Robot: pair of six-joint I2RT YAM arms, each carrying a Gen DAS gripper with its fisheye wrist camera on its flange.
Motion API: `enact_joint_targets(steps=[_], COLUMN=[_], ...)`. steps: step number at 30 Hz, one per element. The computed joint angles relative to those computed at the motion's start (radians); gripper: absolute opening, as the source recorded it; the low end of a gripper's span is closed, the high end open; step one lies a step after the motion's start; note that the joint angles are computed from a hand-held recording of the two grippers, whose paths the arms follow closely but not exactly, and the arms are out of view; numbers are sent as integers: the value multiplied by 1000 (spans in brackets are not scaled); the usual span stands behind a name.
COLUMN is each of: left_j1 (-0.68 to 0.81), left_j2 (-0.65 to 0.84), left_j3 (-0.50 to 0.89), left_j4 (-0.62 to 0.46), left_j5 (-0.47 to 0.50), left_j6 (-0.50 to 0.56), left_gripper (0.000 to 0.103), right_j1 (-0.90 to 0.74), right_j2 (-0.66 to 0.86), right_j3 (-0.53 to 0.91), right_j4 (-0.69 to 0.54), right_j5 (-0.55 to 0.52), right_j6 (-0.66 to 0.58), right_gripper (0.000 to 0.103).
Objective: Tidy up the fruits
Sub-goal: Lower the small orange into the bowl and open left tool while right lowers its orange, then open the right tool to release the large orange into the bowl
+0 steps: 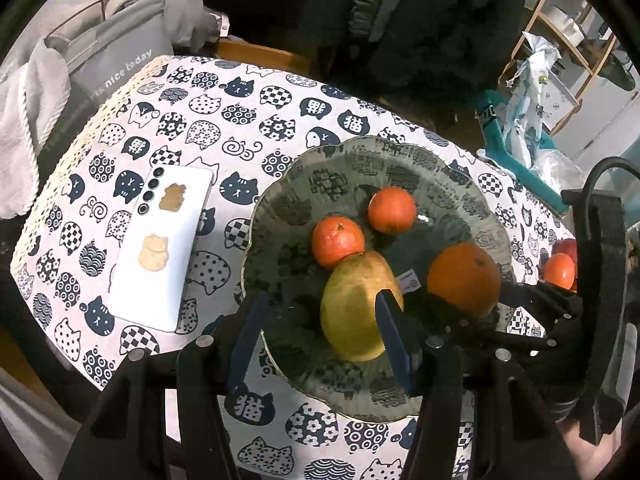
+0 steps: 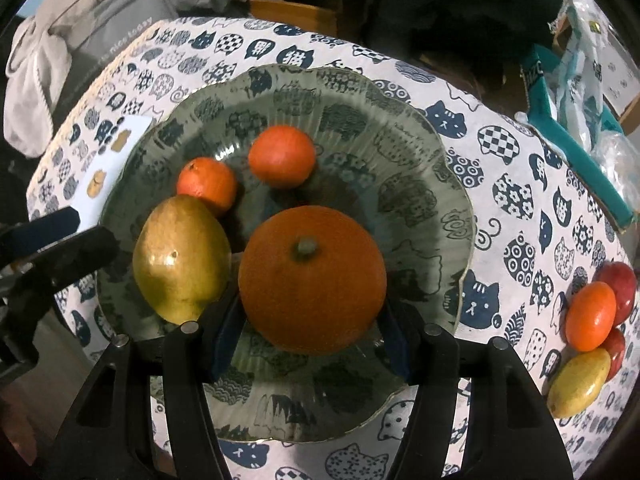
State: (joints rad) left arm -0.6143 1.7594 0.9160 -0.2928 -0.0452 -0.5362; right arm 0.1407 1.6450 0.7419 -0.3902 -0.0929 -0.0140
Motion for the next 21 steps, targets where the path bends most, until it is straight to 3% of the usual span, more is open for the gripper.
enact_joint_targets(steps=[6,14,21], left_j1=[7,-4,-39], left_j2=[-12,-41,-101], left_j3=[-4,-4,5], left_j4=[-11,-26,-51], left_j5=[-4,-6,-21], left_j6=[1,1,3], left_gripper=[59,59,60], right_j1=[4,-40,-40], right_j2=[-43,-154,-312], right_j3=[-10,20,34], right_j4=[15,-57,-125], right_j5=[6,-18,36], right_j6=[-3,19,17], right_gripper=[72,72,72])
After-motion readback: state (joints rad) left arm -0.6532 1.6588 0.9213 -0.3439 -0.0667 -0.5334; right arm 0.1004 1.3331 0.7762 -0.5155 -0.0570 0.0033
